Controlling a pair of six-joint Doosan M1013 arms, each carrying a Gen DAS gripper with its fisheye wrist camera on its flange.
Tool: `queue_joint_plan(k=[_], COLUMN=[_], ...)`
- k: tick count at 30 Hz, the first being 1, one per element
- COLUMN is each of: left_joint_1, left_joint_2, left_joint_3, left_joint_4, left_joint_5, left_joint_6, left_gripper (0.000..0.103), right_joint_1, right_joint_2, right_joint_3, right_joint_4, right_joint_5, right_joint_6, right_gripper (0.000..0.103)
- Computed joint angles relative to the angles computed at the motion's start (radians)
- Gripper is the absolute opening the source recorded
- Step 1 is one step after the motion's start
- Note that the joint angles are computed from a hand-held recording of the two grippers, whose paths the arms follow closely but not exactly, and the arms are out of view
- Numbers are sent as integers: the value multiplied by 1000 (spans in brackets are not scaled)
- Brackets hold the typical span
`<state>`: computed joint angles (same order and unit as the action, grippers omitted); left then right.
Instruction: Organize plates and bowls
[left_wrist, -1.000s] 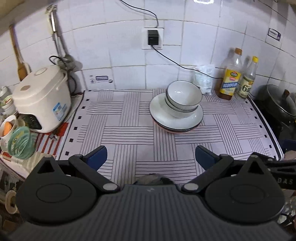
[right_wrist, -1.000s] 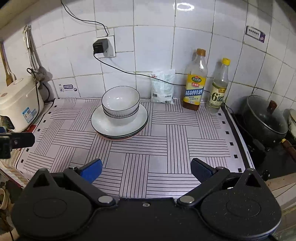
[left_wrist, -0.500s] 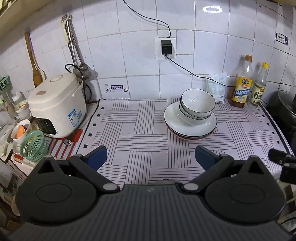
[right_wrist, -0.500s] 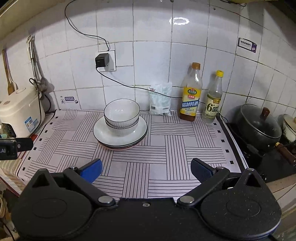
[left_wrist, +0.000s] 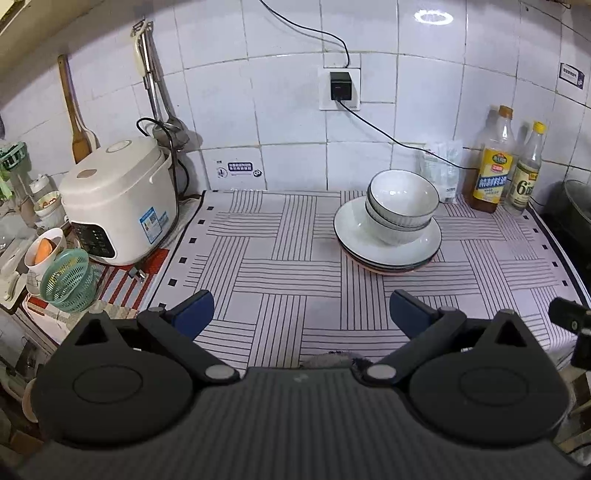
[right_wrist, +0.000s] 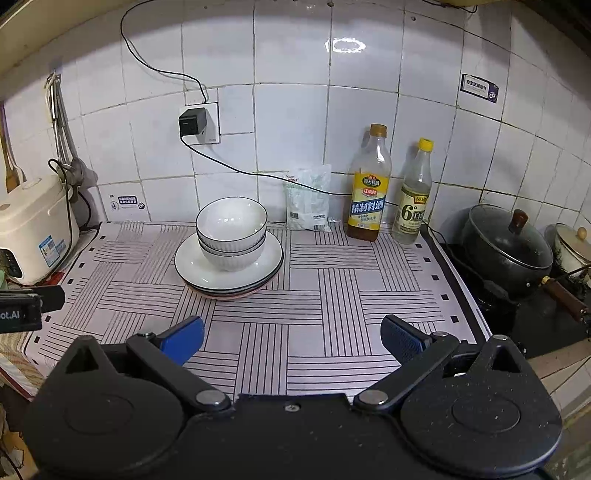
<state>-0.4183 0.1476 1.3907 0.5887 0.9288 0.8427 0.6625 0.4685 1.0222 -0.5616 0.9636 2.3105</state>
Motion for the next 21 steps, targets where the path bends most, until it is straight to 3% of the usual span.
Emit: queue_joint_plan(k=[12, 21], left_joint_1=[-11, -5], left_joint_2=[-6, -6], left_joint_3=[10, 5], left_joint_4=[38, -14], left_joint_5=[-12, -15], left_joint_6=[-10, 13], left_gripper=[103, 103], right_joint_1=[-1, -4], right_joint_2=[2, 5], right_joint_3=[-2, -4], right_joint_4=[11, 27], right_joint_5=[13, 9], right_joint_6=[-7, -13], right_gripper=[103, 103])
